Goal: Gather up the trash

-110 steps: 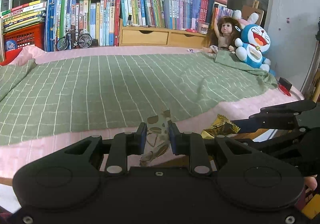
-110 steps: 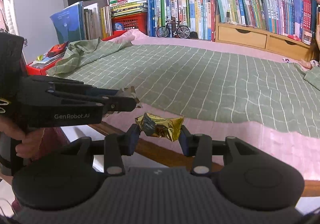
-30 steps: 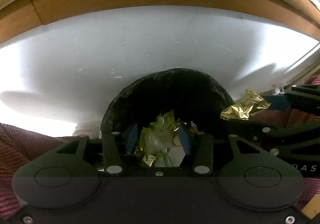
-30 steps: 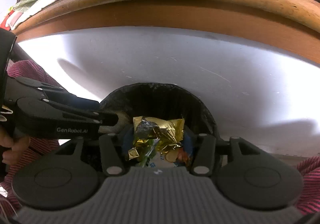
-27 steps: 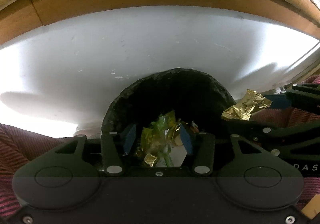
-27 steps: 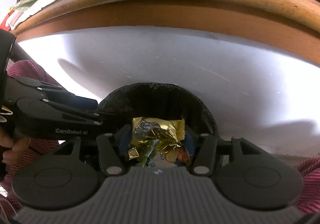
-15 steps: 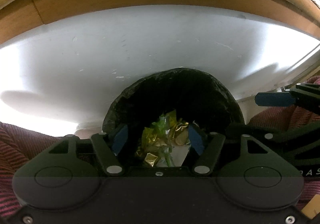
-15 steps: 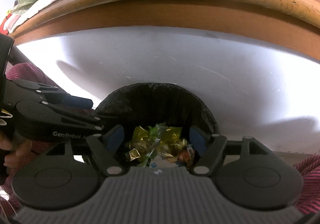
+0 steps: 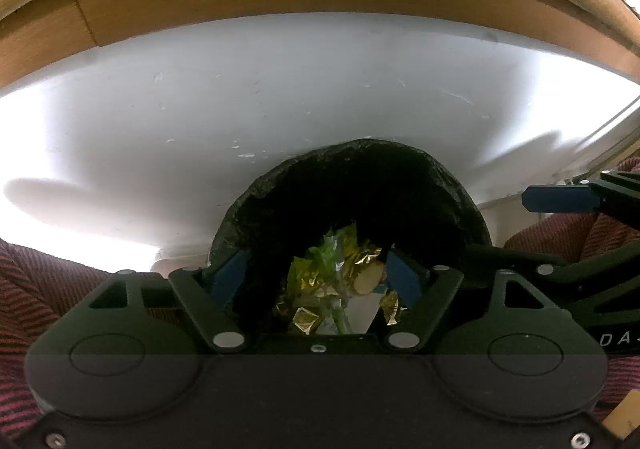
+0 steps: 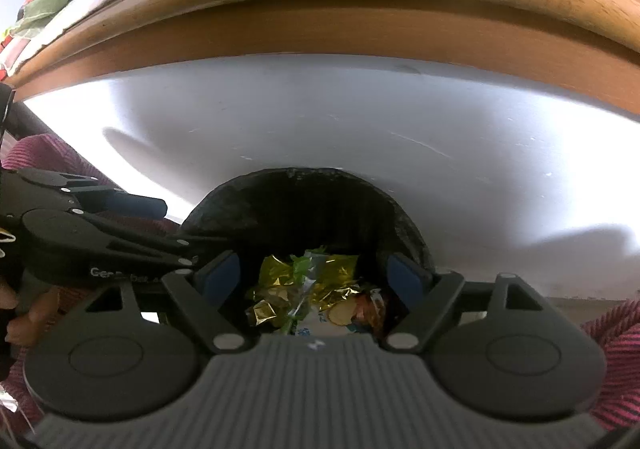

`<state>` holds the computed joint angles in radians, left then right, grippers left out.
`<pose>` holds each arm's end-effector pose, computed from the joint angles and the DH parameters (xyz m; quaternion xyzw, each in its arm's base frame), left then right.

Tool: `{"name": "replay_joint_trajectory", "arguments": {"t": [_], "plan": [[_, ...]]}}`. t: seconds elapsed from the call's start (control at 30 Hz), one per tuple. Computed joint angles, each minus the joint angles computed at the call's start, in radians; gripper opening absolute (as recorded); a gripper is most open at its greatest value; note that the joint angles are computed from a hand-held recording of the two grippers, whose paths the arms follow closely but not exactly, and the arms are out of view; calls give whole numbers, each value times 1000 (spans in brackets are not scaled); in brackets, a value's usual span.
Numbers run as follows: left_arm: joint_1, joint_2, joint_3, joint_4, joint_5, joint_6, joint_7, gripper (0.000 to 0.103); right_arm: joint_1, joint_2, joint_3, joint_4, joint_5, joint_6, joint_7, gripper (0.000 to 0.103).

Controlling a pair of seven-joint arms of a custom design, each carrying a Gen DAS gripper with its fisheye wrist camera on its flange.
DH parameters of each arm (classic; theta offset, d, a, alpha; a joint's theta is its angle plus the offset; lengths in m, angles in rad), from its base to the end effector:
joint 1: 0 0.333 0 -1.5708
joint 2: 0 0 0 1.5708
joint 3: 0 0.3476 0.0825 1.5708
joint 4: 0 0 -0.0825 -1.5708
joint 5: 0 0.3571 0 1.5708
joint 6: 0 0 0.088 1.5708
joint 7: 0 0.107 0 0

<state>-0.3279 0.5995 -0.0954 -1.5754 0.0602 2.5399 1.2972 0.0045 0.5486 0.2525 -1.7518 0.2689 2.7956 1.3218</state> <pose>0.6667 -0.2857 0.3715 -0.6350 0.7505 -0.1673 0.0741 0.6862 0.1373 0.3645 -0.7452 0.6058 -0.0771 0.2678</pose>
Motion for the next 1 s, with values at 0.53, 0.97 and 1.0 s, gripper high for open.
{"name": "replay_joint_trajectory", "arguments": {"t": [0.53, 0.97, 1.0], "plan": [[-2, -2, -1, -7, -3, 7, -1, 77, 8, 6, -8, 8, -11, -9, 37, 90], [2, -5, -7, -12, -19, 11, 0, 76, 6, 7, -6, 9, -9, -11, 36, 90], [3, -5, -8, -13, -21, 11, 0, 76, 7, 7, -8, 9, -10, -11, 38, 90]]}}
